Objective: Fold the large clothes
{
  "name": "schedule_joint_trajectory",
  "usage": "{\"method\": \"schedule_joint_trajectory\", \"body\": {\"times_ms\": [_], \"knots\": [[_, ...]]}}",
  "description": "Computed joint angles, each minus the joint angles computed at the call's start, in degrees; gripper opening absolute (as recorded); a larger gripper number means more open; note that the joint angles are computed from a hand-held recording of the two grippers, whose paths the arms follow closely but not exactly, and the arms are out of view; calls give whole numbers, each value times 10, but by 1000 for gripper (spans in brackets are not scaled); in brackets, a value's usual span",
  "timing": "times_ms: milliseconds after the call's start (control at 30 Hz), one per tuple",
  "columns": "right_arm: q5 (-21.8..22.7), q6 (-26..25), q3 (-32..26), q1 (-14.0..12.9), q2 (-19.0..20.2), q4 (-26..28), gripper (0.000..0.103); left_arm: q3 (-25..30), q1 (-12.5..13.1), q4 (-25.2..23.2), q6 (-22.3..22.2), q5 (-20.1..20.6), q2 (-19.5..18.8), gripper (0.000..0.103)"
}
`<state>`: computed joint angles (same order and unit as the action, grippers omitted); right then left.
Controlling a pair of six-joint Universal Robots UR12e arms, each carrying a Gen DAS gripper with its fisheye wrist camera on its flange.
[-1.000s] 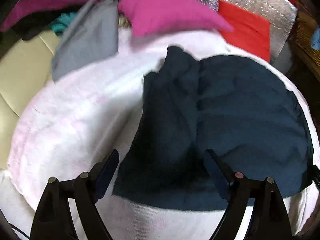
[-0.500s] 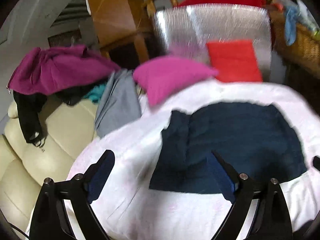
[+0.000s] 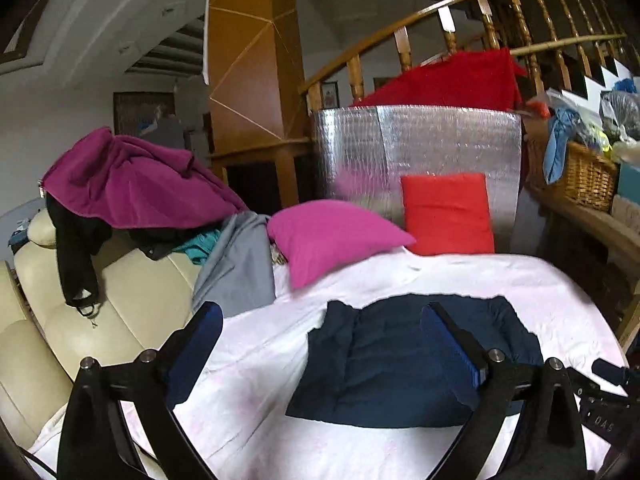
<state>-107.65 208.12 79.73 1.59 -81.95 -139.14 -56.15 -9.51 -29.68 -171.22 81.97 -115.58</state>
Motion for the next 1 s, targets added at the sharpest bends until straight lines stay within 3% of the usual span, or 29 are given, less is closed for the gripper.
{"method": "schedule_joint_trajectory", "body": {"times_ms": [533, 1000], "knots": [[-28, -15, -7, 25, -4, -20, 71, -28, 4, 55, -11, 5, 27, 100], [-42, -5, -4, 30, -7, -25, 71, -38, 2, 65, -4, 4, 36, 100]]}}
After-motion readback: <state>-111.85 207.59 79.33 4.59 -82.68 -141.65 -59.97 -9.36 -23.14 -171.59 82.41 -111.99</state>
